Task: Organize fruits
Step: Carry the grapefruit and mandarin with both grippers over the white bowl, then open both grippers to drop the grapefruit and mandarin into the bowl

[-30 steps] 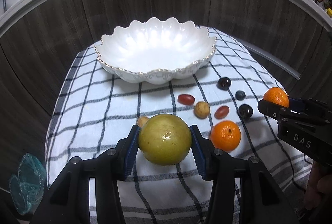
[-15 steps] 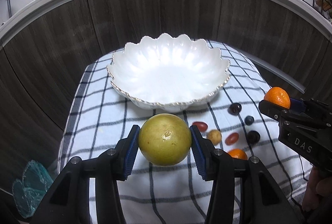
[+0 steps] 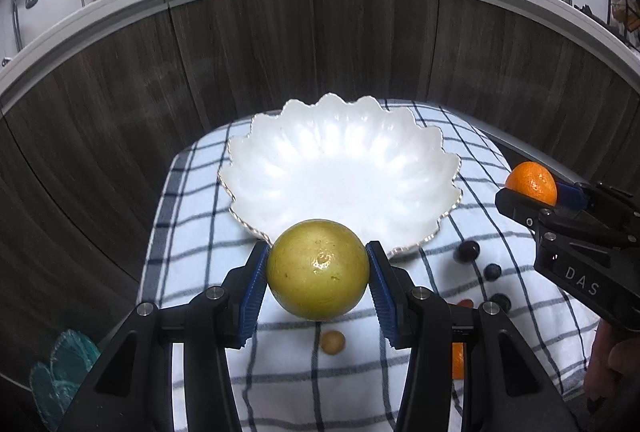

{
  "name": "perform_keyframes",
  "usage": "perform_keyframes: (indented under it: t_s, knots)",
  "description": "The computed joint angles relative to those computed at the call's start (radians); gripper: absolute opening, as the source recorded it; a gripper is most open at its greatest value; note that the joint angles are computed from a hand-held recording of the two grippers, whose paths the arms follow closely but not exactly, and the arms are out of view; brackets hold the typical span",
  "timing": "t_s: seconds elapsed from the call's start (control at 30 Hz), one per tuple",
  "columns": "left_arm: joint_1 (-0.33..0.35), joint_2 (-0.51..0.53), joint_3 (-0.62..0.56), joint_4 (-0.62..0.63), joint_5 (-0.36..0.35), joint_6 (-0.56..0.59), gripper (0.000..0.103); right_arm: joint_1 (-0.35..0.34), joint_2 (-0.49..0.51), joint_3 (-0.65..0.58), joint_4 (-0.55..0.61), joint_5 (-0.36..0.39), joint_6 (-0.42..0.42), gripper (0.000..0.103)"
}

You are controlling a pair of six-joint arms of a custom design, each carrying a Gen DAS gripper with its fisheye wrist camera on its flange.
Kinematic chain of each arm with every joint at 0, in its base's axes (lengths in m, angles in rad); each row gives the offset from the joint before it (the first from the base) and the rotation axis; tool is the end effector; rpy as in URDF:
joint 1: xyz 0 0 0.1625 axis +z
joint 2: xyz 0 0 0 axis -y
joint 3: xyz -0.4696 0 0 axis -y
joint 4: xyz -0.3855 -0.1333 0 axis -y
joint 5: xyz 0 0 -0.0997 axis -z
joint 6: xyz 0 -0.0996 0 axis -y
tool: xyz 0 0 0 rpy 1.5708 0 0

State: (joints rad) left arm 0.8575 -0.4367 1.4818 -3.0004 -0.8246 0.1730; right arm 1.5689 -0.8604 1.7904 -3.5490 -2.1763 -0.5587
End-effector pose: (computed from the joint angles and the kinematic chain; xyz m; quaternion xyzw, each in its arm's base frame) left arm -0.3315 -0.6902 -0.0027 0.3290 0.8556 -0.2670 0.2973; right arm 0.0754 -0.6576 0.2550 0.0837 -0.8356 0.3876 0.3802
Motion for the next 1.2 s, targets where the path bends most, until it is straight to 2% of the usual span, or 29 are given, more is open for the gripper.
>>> perform_keyframes:
  t_s: [0.37, 0.77, 1.2]
  knots:
    - [0.022, 0.023, -0.084, 0.063, -0.007, 0.009, 0.048, 0.006, 0.026, -0.075, 0.043, 0.003, -0.011, 0.044]
    - [0.050, 0.075, -0.227, 0.160, -0.028, 0.013, 0.048, 0.000, 0.053, -0.190, 0.198, 0.008, 0.043, 0.044]
    - [0.078, 0.111, -0.303, 0.275, -0.030, -0.009, 0.048, -0.014, 0.087, -0.257, 0.303, -0.012, 0.055, 0.044]
